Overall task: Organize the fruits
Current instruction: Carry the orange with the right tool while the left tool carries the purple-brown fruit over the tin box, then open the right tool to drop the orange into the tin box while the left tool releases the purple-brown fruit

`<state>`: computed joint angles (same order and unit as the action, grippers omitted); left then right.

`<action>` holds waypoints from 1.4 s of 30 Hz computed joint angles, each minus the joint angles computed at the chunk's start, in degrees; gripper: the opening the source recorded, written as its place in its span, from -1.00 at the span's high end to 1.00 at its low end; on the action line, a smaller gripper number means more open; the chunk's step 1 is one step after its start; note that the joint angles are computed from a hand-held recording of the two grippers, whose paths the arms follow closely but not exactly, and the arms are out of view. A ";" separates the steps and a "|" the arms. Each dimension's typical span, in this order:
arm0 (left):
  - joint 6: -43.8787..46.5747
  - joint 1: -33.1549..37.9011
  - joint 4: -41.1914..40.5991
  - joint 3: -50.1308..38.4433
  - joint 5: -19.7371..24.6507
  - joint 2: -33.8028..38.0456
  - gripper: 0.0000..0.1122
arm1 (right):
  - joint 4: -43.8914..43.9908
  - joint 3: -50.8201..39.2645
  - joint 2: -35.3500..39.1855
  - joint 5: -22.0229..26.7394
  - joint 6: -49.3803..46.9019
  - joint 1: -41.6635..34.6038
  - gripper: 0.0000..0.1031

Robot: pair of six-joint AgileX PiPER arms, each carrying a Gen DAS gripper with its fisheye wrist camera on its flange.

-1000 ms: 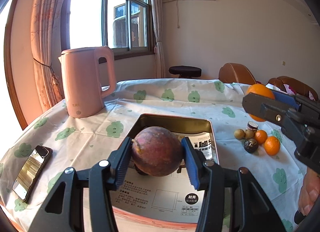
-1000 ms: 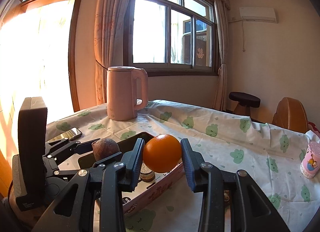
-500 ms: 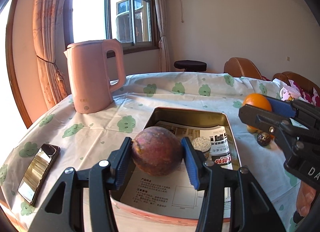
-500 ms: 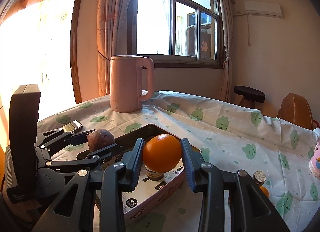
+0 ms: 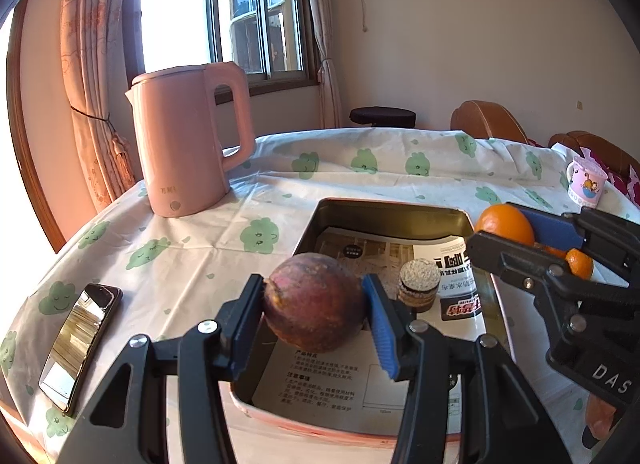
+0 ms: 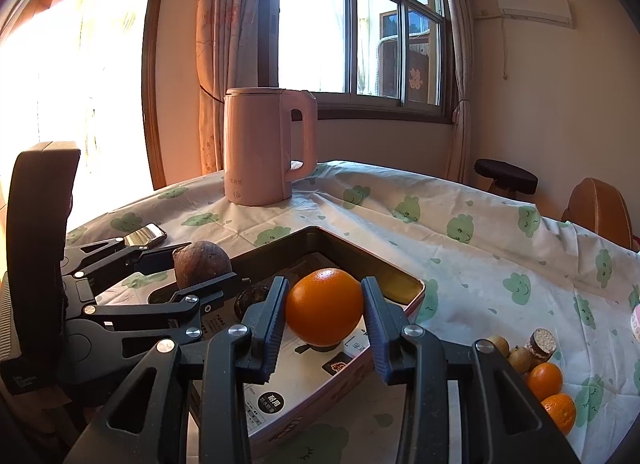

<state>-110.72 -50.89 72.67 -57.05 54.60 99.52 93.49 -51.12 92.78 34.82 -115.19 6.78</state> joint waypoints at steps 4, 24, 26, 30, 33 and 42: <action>0.91 0.43 -0.72 -0.18 -0.64 0.24 0.07 | 0.00 0.00 0.62 -0.34 0.06 0.30 0.24; 6.44 2.46 -4.77 -2.15 -2.00 1.46 0.05 | -10.49 -3.49 3.94 -4.36 9.32 4.05 0.24; 6.61 2.37 -4.82 -2.30 -1.73 1.58 0.05 | -11.96 -4.19 4.48 -3.97 11.08 3.86 0.24; 6.96 2.33 -4.98 -2.51 -1.52 1.69 0.05 | -12.67 -4.50 4.77 -3.58 12.10 3.61 0.24; 7.07 2.24 -5.01 -2.64 -1.30 1.79 0.05 | -12.59 -4.42 4.66 -3.71 12.01 3.67 0.23; 5.78 2.15 -4.47 -2.25 -0.31 1.53 -0.15 | -12.92 -4.80 4.80 -3.40 13.37 3.27 0.16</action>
